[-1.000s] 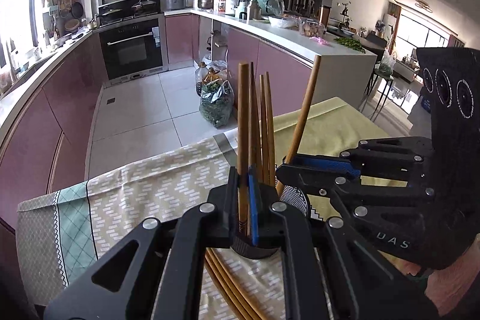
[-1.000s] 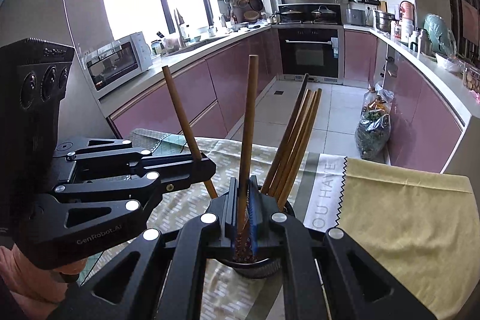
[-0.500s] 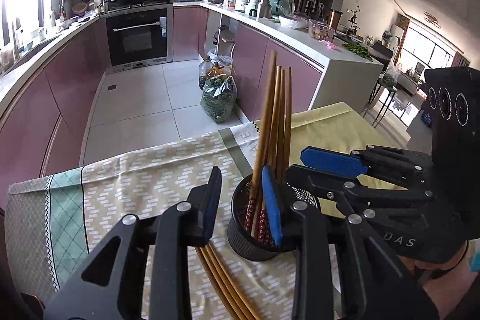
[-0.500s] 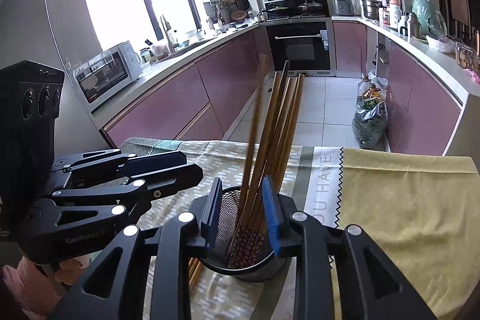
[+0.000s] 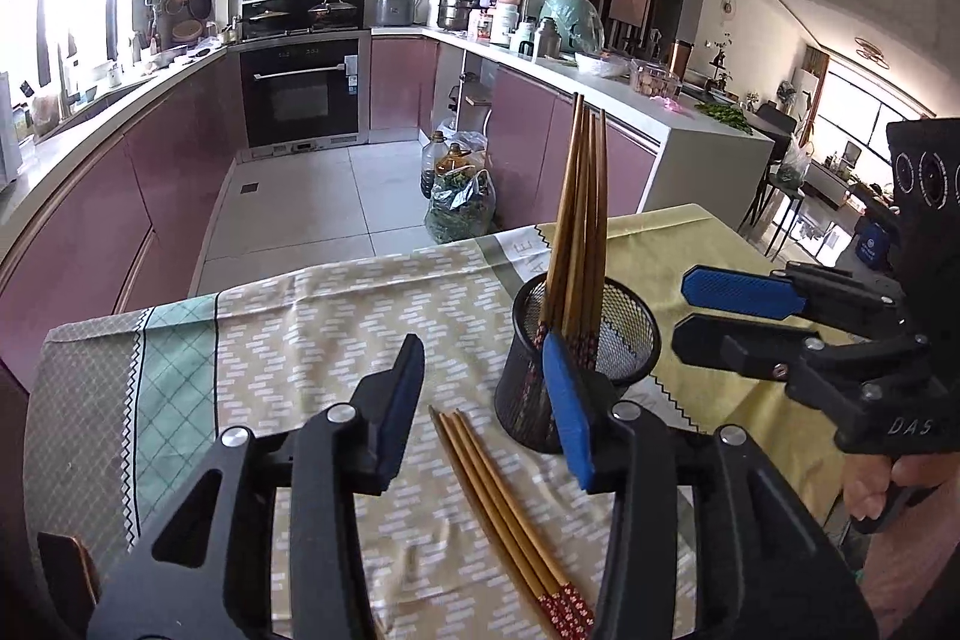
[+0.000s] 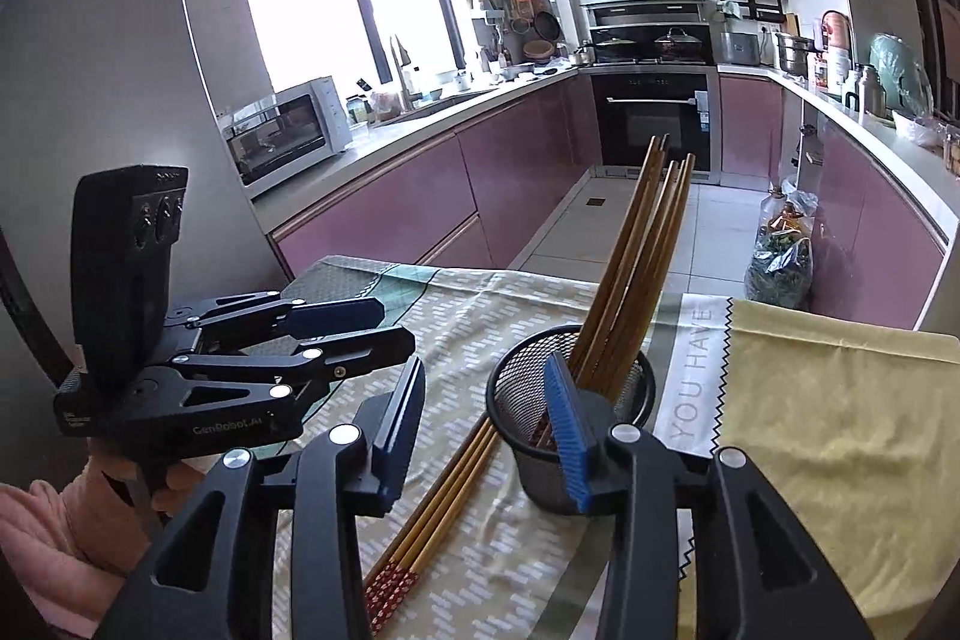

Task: Organize utensils
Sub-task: 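Move both tools back down to the remaining chopsticks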

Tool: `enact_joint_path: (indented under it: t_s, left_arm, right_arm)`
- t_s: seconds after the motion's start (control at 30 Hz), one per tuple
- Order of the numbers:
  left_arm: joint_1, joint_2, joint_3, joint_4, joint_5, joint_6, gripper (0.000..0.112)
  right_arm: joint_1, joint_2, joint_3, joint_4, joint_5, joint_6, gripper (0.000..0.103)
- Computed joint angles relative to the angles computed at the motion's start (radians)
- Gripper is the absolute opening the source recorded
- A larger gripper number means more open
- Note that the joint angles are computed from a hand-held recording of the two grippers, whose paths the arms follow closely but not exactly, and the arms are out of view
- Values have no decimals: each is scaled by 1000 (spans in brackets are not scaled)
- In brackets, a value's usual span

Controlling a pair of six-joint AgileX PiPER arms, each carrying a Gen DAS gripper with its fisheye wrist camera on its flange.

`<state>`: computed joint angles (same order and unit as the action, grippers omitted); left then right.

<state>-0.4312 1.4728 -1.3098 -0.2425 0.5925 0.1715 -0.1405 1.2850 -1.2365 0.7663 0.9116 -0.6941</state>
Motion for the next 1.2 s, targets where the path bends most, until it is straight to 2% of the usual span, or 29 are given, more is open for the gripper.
enact_joint_path:
  t_s: [0.17,0.33,0.47,0.87,1.2]
  left_arm:
    - [18,-68,141,7,-35,-1,45]
    - [29,-88,226,16,-40,-2,46]
    - [27,-99,287,29,-59,-20,46]
    - [10,-73,342,5,-67,-27,46]
    - [-2,-53,352,16,-72,-45,46]
  right_arm:
    - [34,-48,82,2,1,-10,41]
    - [97,-28,167,-41,-33,24,41]
    - [158,-7,223,-111,-94,90,41]
    - [255,3,312,-210,-184,201,41]
    - [291,2,328,-290,-219,267,41]
